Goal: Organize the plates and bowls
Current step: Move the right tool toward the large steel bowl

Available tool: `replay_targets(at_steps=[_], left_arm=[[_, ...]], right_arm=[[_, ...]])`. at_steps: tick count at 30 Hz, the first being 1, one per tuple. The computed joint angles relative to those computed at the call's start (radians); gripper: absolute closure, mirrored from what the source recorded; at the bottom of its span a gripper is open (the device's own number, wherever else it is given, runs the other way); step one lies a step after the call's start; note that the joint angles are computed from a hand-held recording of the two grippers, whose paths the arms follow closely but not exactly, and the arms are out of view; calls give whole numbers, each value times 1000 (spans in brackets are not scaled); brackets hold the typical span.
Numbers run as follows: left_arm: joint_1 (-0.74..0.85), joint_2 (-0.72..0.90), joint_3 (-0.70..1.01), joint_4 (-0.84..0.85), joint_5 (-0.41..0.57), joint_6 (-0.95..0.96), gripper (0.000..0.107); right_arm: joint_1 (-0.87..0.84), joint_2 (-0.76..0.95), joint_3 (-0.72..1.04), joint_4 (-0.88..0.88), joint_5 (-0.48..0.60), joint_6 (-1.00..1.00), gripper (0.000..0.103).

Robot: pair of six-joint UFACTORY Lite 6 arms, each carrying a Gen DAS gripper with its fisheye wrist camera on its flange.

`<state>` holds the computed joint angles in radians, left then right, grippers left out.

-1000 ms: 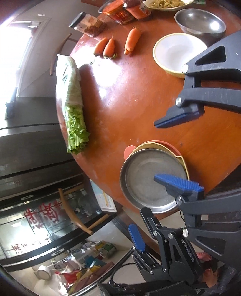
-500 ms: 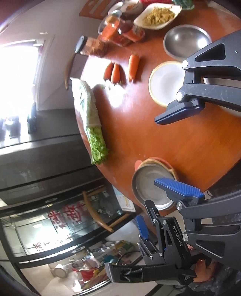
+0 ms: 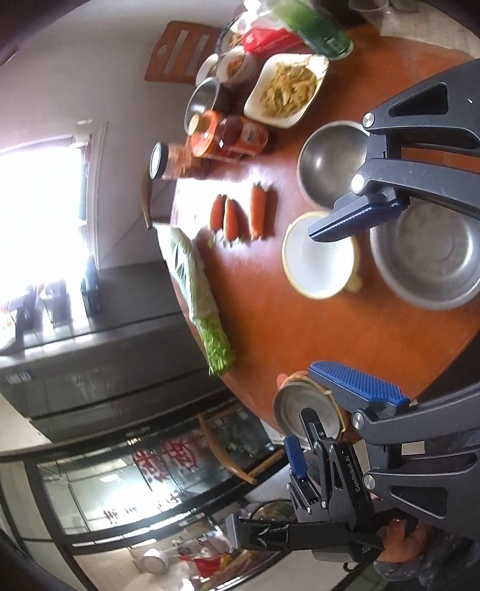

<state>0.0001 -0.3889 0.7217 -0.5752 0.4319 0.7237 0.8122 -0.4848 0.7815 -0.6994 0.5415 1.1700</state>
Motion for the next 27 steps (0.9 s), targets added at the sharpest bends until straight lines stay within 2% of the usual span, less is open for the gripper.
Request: replay_targets(at_steps=[9,12,19,21,27], left_arm=[[-220,2,-30,315,-79,-407,49],[-283,9,-39,387,-93,-510,49],[-371,18,-74,385,-130,-565,47],[-401,28,-80,428,-137,-622,47],[-480,45,-97,571,-156,-786,47]], right_arm=[[-40,-176,-173,51,-11,-36,33],[-28,-226,-215,23,17,-4,33],[-40,-342,-321,25,47,14,32],[-64,-365,-352,67,31,-14,32],[24,-388,-402,-10,118,123,31]])
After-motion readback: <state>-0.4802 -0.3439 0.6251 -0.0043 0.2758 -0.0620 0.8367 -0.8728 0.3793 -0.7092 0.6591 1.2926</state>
